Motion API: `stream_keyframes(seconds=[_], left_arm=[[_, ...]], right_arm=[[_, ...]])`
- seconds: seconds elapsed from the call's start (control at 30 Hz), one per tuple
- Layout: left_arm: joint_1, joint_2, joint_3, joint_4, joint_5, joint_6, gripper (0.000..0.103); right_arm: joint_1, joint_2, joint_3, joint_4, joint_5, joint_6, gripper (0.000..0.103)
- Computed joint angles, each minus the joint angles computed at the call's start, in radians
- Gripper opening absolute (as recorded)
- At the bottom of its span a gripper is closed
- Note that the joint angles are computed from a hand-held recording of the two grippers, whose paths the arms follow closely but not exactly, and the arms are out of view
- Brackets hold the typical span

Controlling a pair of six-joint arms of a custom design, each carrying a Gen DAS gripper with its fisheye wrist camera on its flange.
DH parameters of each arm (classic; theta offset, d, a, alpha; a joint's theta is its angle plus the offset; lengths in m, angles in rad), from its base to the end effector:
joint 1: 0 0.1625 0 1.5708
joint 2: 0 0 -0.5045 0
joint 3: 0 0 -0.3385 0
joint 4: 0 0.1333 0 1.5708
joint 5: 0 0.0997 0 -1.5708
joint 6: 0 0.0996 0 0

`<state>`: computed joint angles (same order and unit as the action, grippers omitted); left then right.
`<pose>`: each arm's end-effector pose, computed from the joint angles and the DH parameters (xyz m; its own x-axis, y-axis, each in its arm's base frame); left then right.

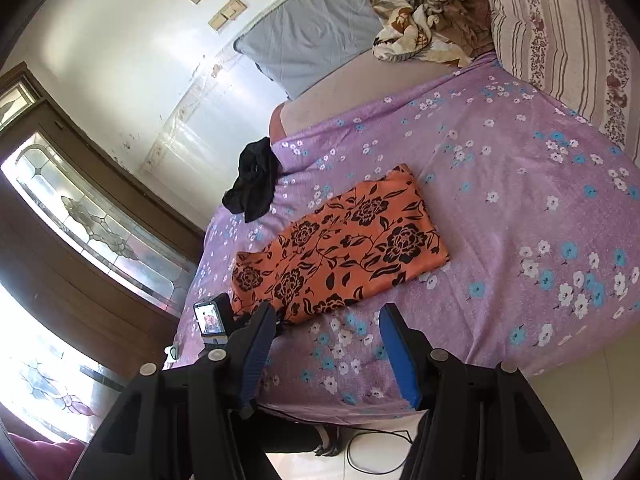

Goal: Fold small clothes

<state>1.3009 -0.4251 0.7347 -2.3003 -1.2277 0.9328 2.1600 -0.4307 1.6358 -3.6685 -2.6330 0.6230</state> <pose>-0.0822 -0.9228 0.2224 -0.3668 0.7778 -0.5104 0.9035 0.4286 0.0040 0.4163 -0.5394 0.1042 -0.8392 0.5438 -0.0093 0.1736 0.2516 -0.9521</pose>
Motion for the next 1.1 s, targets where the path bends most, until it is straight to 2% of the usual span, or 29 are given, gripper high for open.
stream_keyframes(seconds=[0.07,0.13,0.2,0.3,0.37,0.43,0.5,0.57,0.7,0.77,0.83,0.9,0.97,1.0,1.03,1.1], left_arm=[[-0.011,0.003,-0.009,0.011,0.024,-0.019,0.103],[-0.018,0.003,0.007,-0.027,0.035,-0.029,0.103],[-0.021,-0.005,0.031,-0.077,0.025,-0.052,0.103],[-0.024,-0.009,0.028,-0.087,-0.01,-0.101,0.103],[-0.031,-0.017,0.055,-0.155,-0.021,-0.041,0.103],[-0.035,-0.028,0.107,-0.302,-0.023,0.066,0.103],[-0.031,-0.024,0.09,-0.34,-0.029,0.108,0.103],[-0.022,-0.001,-0.001,-0.258,-0.013,0.082,0.103],[0.0,0.097,-0.28,-0.034,0.085,-0.019,0.103],[0.01,0.139,-0.38,0.028,0.124,-0.033,0.103],[0.018,0.174,-0.422,0.021,0.193,0.023,0.103],[0.03,0.19,-0.486,0.098,0.149,-0.017,0.103],[0.036,0.216,-0.558,0.161,0.13,-0.018,0.103],[0.036,0.238,-0.611,0.193,0.126,-0.021,0.103],[0.034,0.257,-0.653,0.216,0.128,-0.027,0.103],[0.026,0.245,-0.613,0.181,0.137,-0.041,0.103]], right_arm=[[-0.006,0.005,-0.01,-0.006,0.018,-0.024,0.058],[-0.026,0.01,-0.018,-0.039,0.066,-0.054,0.06],[-0.058,0.012,-0.026,-0.076,0.133,-0.064,0.061],[-0.126,0.04,-0.065,-0.135,0.235,-0.104,0.061],[-0.166,0.052,-0.088,-0.105,0.276,-0.079,0.061],[-0.208,0.057,-0.105,-0.042,0.311,-0.017,0.062],[-0.235,0.074,-0.127,-0.057,0.335,-0.007,0.062],[-0.256,0.083,-0.152,-0.06,0.345,-0.014,0.062],[-0.29,0.091,-0.249,0.038,0.332,-0.056,0.06],[-0.311,0.107,-0.315,0.072,0.331,-0.085,0.056],[-0.338,0.122,-0.372,0.116,0.359,-0.094,0.055],[-0.366,0.135,-0.411,0.185,0.395,-0.079,0.055],[-0.389,0.131,-0.436,0.335,0.415,0.002,0.055],[-0.398,0.133,-0.452,0.395,0.417,0.021,0.052],[-0.392,0.14,-0.473,0.414,0.386,0.0,0.051],[-0.388,0.128,-0.465,0.417,0.4,-0.024,0.051]])
